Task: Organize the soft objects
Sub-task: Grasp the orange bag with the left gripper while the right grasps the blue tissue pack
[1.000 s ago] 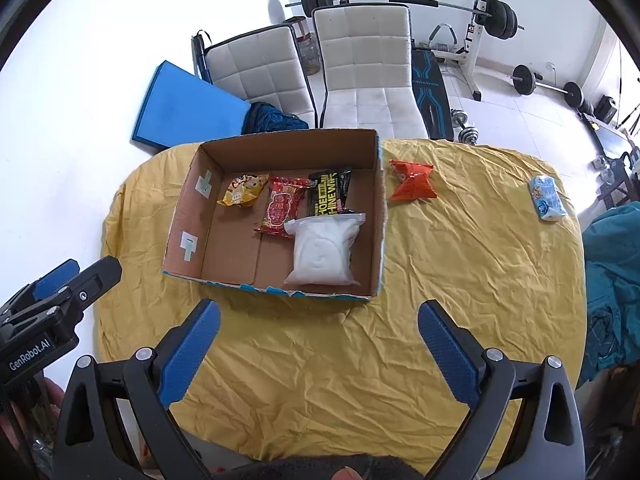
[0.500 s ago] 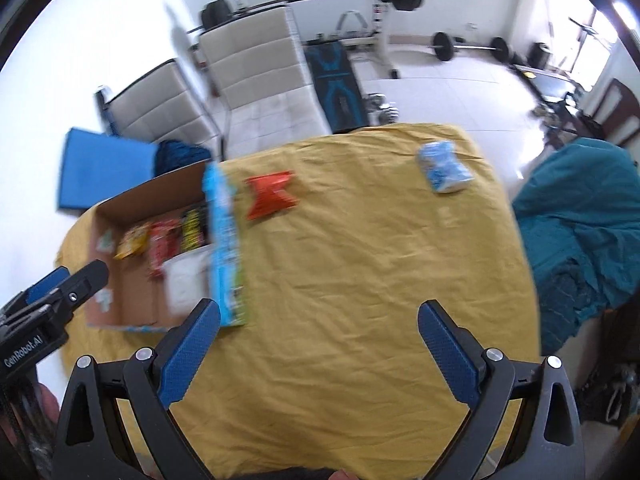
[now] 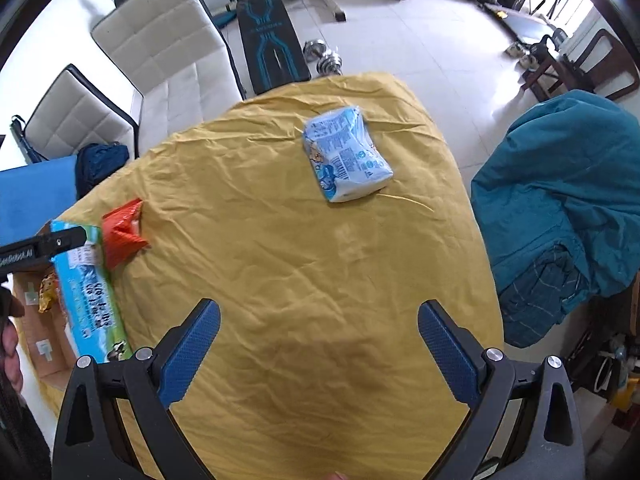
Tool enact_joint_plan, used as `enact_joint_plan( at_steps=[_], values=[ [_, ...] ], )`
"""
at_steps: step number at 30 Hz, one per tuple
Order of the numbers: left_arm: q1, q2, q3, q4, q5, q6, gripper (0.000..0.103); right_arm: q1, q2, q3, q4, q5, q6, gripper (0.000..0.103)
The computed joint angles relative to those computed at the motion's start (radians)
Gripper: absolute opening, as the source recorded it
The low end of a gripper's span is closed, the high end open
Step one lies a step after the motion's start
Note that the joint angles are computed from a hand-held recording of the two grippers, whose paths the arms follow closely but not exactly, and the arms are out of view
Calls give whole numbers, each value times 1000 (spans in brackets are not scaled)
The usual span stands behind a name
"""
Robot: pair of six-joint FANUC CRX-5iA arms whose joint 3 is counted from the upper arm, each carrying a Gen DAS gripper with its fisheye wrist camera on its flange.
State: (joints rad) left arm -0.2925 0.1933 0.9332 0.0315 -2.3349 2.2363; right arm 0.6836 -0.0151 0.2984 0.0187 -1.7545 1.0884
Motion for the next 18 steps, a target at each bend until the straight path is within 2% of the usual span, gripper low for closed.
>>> enact_joint_plan(
  at_steps=[4, 12, 14, 16, 18],
  values=[
    [42, 4, -109, 19, 12, -41, 91, -28, 64, 12, -4, 25, 56, 101],
    [35, 35, -237, -10, -9, -102, 87, -105, 208, 110, -53, 18, 140, 101],
    [40, 28, -278, -5, 6, -91, 85, -119, 245, 143, -56, 13, 164, 101],
    [46, 19, -309, 4, 23, -78, 62, -132, 289, 179, -56, -1, 189, 101],
    [62, 2, -353, 47, 58, -58, 49, -142, 332, 213, -51, -8, 210, 101]
  ],
)
